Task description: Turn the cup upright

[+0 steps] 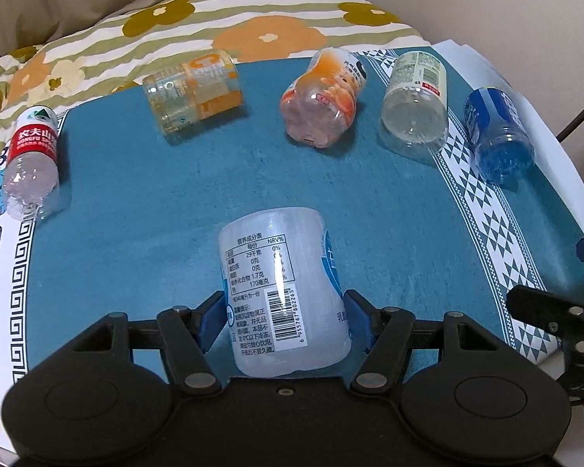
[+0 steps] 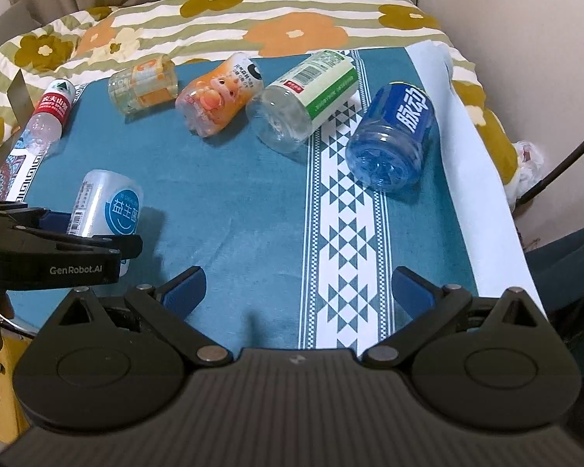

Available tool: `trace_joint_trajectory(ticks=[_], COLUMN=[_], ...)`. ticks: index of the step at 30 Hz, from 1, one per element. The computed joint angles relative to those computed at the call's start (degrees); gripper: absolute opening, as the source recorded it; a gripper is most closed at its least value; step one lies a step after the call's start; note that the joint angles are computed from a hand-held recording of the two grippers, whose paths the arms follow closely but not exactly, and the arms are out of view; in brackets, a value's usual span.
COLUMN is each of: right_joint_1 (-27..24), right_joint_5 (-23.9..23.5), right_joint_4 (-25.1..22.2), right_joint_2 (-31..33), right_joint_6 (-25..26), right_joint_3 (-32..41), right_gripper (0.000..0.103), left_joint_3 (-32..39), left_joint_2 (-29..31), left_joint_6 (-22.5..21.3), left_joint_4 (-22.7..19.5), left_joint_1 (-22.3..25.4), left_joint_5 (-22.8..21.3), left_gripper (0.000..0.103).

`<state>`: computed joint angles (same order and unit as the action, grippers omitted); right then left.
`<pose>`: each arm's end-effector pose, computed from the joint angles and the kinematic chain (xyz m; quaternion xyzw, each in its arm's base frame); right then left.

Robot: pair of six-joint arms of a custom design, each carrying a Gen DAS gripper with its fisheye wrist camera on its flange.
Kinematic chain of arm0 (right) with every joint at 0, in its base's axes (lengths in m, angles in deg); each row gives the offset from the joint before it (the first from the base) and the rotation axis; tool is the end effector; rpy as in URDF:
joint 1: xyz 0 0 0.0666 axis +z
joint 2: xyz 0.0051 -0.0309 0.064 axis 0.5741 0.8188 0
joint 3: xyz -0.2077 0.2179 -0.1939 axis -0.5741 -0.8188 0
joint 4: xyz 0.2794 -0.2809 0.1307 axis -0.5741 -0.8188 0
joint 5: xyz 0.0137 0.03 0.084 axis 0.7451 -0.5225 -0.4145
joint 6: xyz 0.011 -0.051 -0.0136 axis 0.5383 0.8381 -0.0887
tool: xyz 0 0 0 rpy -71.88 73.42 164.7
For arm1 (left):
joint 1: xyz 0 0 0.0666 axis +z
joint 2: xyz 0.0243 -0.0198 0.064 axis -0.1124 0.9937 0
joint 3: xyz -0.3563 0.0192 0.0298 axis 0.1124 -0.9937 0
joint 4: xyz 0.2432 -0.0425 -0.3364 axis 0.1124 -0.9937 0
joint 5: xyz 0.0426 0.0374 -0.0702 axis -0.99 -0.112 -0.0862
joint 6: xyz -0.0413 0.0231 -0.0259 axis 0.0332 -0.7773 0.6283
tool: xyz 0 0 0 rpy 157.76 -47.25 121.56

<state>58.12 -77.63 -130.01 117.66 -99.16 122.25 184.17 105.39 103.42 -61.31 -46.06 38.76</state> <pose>0.3883 0.1606 0.5488 -0.0279 0.9637 0.0373 0.2627 0.4369 -0.3525 0.5282 0.0922 0.9713 -0.0182 0.2186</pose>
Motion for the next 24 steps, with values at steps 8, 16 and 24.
trace_joint_trajectory(ticks=[8, 16, 24], right_joint_1=[-0.4, -0.5, -1.1], right_joint_5=[0.6, 0.7, -0.6], right_joint_4=[-0.6, -0.7, -3.4], right_joint_2=[-0.1, -0.3, 3.2], right_joint_6=[0.3, 0.5, 2.6], right_joint_3=[0.2, 0.7, 9.2], right_gripper=[0.103, 0.103, 0.103], left_joint_3=[-1.5, -0.7, 2.6], left_joint_2=[-0.7, -0.8, -3.0], left_joint_6=[0.4, 1.6, 4.9], left_joint_4=[1.6, 1.4, -1.8], left_joint_1=[-0.3, -0.7, -1.9], left_joint_5=[-0.8, -1.8, -3.5], left_gripper=[0.093, 0.097, 0.103])
